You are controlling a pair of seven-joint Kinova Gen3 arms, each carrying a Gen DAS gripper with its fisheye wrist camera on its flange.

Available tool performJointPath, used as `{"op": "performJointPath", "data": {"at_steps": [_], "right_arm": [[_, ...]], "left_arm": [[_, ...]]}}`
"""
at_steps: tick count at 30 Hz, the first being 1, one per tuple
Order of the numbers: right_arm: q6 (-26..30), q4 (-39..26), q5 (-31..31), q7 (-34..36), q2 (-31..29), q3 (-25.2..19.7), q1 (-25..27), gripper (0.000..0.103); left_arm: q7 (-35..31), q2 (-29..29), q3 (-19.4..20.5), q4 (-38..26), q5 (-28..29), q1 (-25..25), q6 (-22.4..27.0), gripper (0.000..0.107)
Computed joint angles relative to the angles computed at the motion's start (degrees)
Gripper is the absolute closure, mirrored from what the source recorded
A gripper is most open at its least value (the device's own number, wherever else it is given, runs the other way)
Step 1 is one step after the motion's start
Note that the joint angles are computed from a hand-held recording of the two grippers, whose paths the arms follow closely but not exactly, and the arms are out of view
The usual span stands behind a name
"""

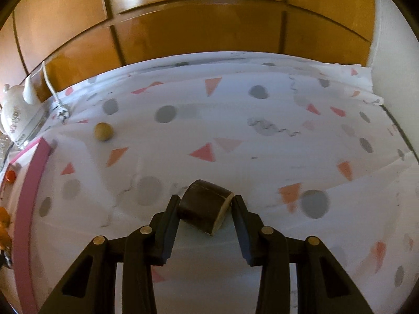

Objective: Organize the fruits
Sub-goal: 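Close left tool on the small tan round fruit while right tool holds the slice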

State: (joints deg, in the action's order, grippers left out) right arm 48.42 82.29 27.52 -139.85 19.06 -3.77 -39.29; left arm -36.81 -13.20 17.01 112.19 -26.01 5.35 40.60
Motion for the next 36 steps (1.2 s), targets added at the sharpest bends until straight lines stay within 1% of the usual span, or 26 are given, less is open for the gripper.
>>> {"op": "performJointPath", "data": {"at_steps": [5, 11, 13, 17, 24, 26, 31, 32, 34, 36], "right_arm": [[-1.0, 2.1, 0.8, -1.0, -1.2, 0.6, 1.1, 0.063], [-1.7, 2.6, 1.7, -0.3, -1.3, 0.3, 1.7, 0.063], [-1.9, 2.1, 1.1, 0.9, -1.0, 0.0, 2.2, 0.063], [-2.4, 0.7, -0.1, 5.5, -0.3, -0.7, 2.8, 0.063], [-2.9, -0.3, -1.6, 7.5, 0.3, 0.0, 2.8, 0.063], [-3.3, -1.2, -2.7, 8.8, 0.7, -0.2, 3.3, 0.063], [-3.4, -4.8, -4.9, 12.5, 2.7, -0.2, 3.7, 0.063], [-3.2, -5.6, -5.0, 13.1, 3.2, 0.0, 3.5, 0.063], [-2.8, -7.1, -5.5, 14.2, 4.2, 0.3, 3.3, 0.063], [-2.7, -8.0, -5.3, 14.6, 5.0, 0.9, 2.6, 0.063]], "left_arm": [[-0.1, 1.8, 0.3, -1.6, -0.4, 0.8, 0.0, 0.036], [-0.1, 5.1, -1.0, -4.4, -0.1, 2.9, 0.4, 0.036], [0.4, 6.4, -1.5, -5.6, -0.2, 3.7, 0.6, 0.036], [0.2, 9.3, -2.7, -8.4, -0.7, 5.8, 1.7, 0.036], [-0.6, 15.0, -6.9, -13.9, 1.1, 8.5, 2.5, 0.037], [-1.0, 16.4, -8.1, -15.1, 2.0, 9.0, 2.3, 0.037], [-0.6, 20.4, -10.6, -19.0, 1.2, 10.7, 3.5, 0.037], [-0.9, 21.1, -11.0, -19.6, 1.1, 10.9, 3.6, 0.038], [-1.7, 22.7, -11.9, -21.2, 0.8, 11.4, 3.8, 0.043], [-2.8, 24.4, -12.6, -22.9, 0.7, 11.8, 4.2, 0.046]]}}
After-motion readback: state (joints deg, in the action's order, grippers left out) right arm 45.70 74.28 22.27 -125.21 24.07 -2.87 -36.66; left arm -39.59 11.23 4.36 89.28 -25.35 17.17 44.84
